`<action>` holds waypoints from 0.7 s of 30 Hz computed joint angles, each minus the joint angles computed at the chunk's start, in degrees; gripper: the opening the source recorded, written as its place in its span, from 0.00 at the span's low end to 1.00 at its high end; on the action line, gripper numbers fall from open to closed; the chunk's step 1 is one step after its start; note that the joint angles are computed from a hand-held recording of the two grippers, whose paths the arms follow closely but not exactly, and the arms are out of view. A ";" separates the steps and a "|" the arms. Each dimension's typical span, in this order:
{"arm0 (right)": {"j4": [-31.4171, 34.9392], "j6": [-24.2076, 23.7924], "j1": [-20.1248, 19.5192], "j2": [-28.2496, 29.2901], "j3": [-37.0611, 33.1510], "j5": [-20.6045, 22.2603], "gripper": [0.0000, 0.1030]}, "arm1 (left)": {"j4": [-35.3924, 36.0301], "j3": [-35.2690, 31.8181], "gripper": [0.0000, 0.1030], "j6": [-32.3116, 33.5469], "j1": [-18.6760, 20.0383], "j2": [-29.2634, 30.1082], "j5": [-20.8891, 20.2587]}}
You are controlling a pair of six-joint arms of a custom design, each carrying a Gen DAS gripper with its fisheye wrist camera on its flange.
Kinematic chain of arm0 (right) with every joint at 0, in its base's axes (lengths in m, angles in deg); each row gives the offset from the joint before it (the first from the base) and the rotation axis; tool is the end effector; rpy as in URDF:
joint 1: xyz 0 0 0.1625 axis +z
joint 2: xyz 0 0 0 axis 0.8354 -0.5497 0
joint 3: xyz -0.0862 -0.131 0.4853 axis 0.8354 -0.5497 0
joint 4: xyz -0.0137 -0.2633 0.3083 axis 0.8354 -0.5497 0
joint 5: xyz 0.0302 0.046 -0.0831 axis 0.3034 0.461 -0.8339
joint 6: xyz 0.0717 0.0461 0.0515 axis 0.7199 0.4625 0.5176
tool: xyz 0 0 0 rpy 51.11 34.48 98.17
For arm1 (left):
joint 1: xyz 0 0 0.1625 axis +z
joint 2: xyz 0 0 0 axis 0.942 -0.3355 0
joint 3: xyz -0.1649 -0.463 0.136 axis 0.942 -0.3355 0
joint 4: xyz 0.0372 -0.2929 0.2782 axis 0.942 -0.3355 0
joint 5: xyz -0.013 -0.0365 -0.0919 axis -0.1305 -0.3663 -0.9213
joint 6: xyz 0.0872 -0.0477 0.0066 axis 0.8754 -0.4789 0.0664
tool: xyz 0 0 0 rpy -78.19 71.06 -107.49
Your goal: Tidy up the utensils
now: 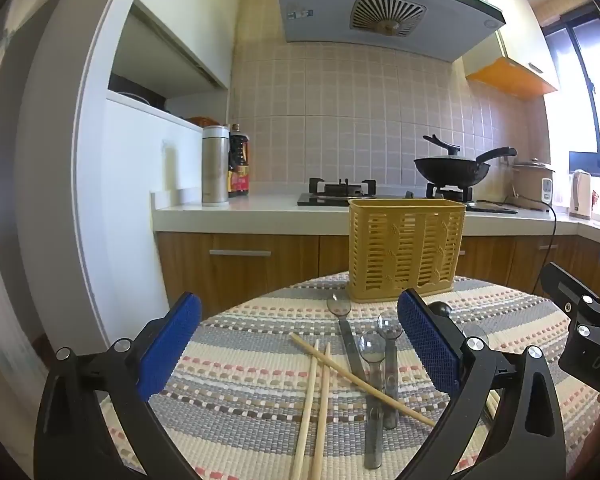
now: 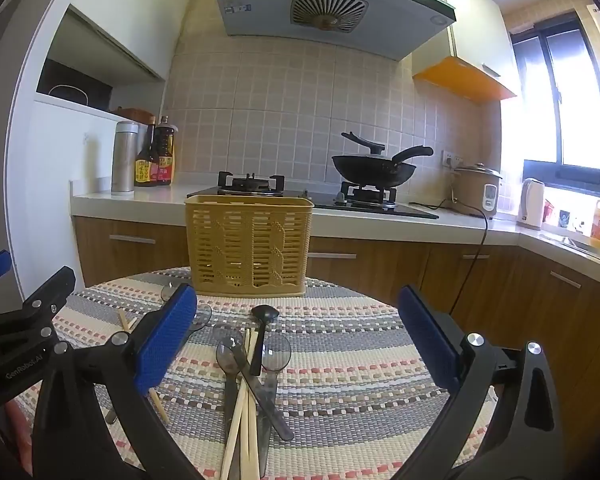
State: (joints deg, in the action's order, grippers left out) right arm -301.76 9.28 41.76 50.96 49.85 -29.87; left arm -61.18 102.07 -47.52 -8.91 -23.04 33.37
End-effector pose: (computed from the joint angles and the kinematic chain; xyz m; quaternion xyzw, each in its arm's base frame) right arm 0.2403 -0.8272 0.1411 0.3034 -0.7177 0.5714 0.2578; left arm -0.2004 -0.8003 0.1809 0.1450 0.6700 -0.6266 0.3707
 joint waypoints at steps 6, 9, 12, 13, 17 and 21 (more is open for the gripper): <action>-0.02 0.35 -0.09 -0.15 0.27 0.11 0.93 | -0.11 -0.53 0.93 0.30 -0.16 0.37 -0.79; 0.26 0.25 0.04 0.01 -0.03 -0.24 0.93 | -0.28 -0.50 0.93 0.16 -0.12 0.42 -1.09; -0.14 0.19 -0.13 -0.45 0.86 -0.07 0.93 | -0.02 -0.58 0.93 -0.07 -0.09 0.44 -1.20; -0.28 0.17 -0.20 -0.42 0.87 0.15 0.93 | -0.04 -0.59 0.93 -0.05 -0.10 0.43 -1.19; -0.21 0.15 -0.24 -0.18 0.51 0.13 0.93 | 0.16 -0.81 0.93 -0.04 -0.09 0.52 -1.36; 0.22 0.22 -0.01 0.09 -0.14 -0.08 0.93 | -0.74 -0.58 0.93 0.44 -0.17 0.55 -1.73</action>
